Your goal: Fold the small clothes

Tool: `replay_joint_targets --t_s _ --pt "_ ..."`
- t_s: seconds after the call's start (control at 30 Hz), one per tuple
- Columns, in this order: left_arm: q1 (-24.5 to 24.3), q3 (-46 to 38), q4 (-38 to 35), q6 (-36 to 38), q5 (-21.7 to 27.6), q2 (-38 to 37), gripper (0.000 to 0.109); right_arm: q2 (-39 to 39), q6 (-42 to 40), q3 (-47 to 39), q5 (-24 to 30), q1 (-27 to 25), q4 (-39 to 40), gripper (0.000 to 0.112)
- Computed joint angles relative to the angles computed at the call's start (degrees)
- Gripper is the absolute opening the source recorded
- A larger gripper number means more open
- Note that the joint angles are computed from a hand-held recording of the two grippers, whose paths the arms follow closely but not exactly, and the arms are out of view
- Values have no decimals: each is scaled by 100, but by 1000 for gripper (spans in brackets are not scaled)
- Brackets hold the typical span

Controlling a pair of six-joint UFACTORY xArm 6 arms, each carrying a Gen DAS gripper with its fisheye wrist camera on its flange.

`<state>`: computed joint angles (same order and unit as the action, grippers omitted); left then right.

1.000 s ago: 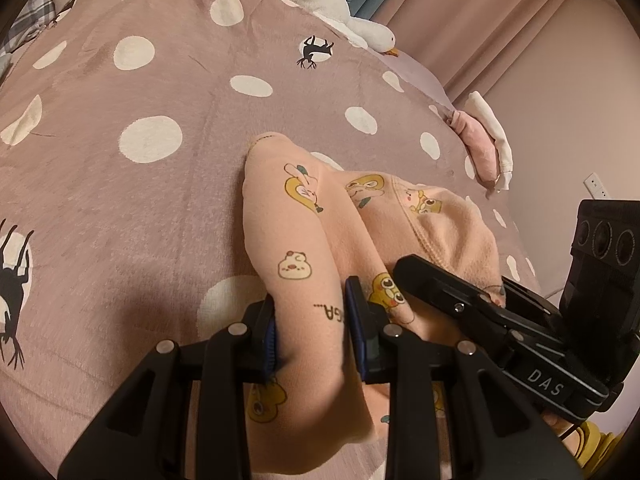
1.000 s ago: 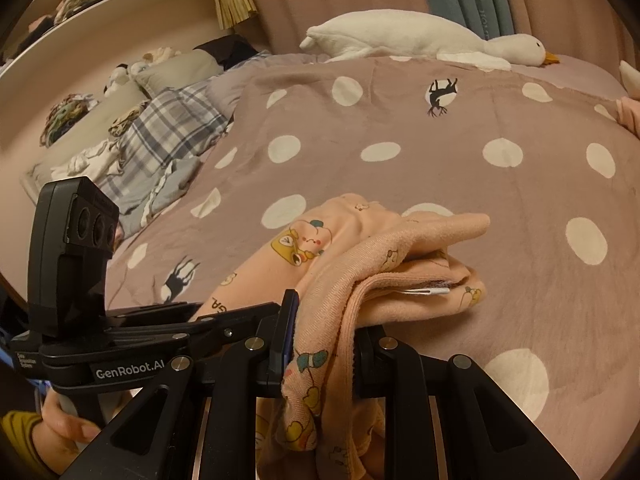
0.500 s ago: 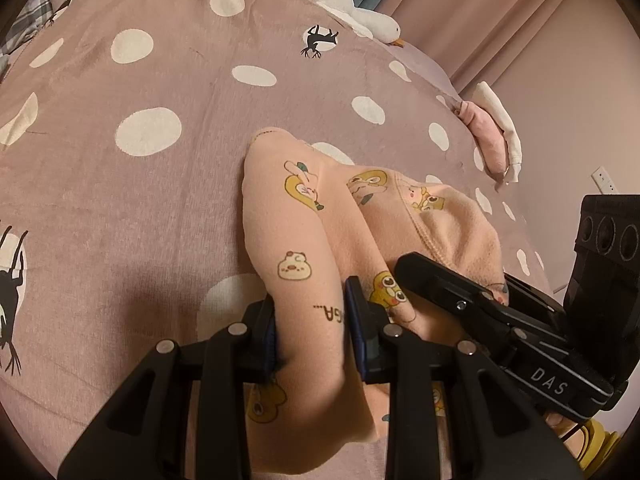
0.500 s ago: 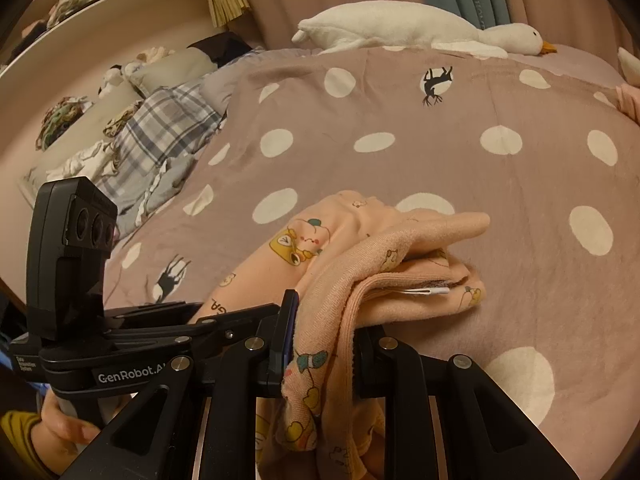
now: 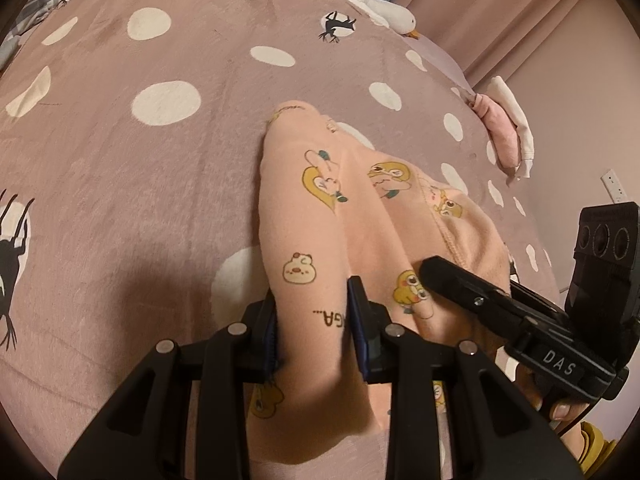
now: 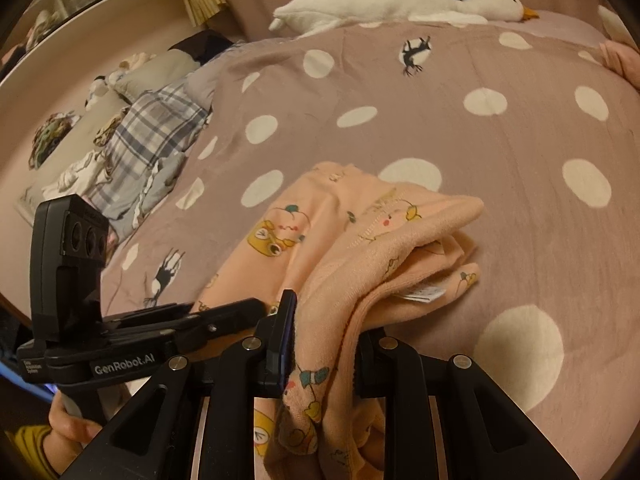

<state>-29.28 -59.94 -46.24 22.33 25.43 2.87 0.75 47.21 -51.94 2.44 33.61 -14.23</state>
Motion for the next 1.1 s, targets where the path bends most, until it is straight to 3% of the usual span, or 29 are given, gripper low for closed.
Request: replay_joint_targets --t_s 0.13,0.47,1.1 --pt "10 57 160 -150 -41 -15 33 -67 -46 139 -44 -27 231 24" --pt "21 217 540 -480 -135 -102 38 -159 634 293 -10 -131 -348 24" --pt "-34 455 1458 -1150 -445 -206 48 -298 629 535 -32 -162 19 27"
